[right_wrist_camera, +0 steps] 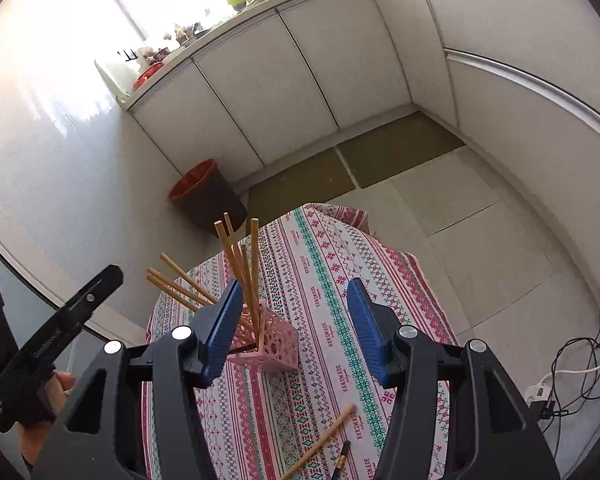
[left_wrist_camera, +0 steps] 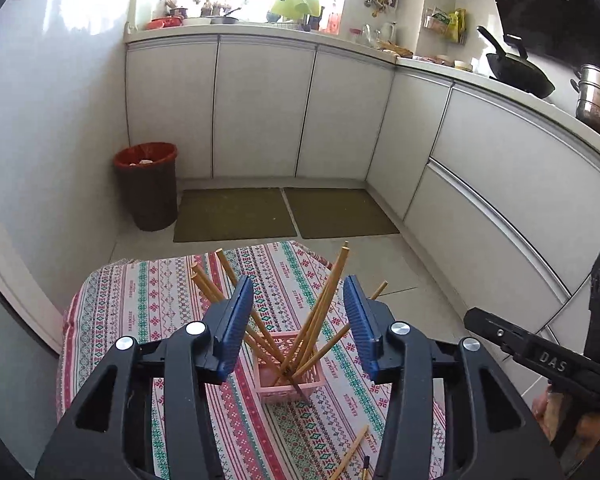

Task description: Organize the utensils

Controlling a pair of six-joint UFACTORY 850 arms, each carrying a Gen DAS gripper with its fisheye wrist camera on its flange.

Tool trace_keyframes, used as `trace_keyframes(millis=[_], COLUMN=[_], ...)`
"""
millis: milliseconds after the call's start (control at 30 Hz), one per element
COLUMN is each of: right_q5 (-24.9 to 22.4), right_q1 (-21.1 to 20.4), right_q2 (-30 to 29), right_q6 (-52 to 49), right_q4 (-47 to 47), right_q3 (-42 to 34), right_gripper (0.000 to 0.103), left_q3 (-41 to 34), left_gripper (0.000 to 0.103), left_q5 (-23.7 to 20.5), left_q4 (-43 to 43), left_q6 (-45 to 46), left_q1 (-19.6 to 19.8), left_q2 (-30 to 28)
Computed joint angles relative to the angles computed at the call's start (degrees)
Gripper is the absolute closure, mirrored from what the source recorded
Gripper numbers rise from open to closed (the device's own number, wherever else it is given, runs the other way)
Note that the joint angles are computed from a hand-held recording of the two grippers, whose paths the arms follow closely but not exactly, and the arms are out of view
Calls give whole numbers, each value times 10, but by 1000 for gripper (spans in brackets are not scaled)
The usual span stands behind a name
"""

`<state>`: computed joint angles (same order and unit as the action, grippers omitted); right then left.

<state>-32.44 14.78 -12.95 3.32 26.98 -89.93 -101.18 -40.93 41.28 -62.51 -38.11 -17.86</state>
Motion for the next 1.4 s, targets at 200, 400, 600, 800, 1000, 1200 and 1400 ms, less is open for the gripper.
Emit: trace_keyframes(millis=[200,400,600,800,1000,1200,1400], right_q5=[-16,-32,-30,-12,-6,-15,-39], right_q1=[-7,-10,-20,-31,-7,13,29], right_q2=[19,46,83,106,106,94,70], right_q6=[16,93,166,145,167,157,138], right_q4=[-4,-64,-135,-150,-228,-255,-243], right_q3=[47,116,207,259,259,251,235], right_gripper=[48,43,42,40,39,39,39], left_q3=[54,69,10,-66,-106,-106,-61], left_gripper=[40,33,23,23,34,76,96], left_q5=[9,27,-24,-123,-151,-153,-150], left_q4=[3,-84,-213,-338,-390,-398,-386], left_q6=[-9,57,216,319,353,368,356], left_q1=[-24,-41,-50,-30,-18,-12,-4], left_q2=[38,31,-47,-154,-215,-232,-200])
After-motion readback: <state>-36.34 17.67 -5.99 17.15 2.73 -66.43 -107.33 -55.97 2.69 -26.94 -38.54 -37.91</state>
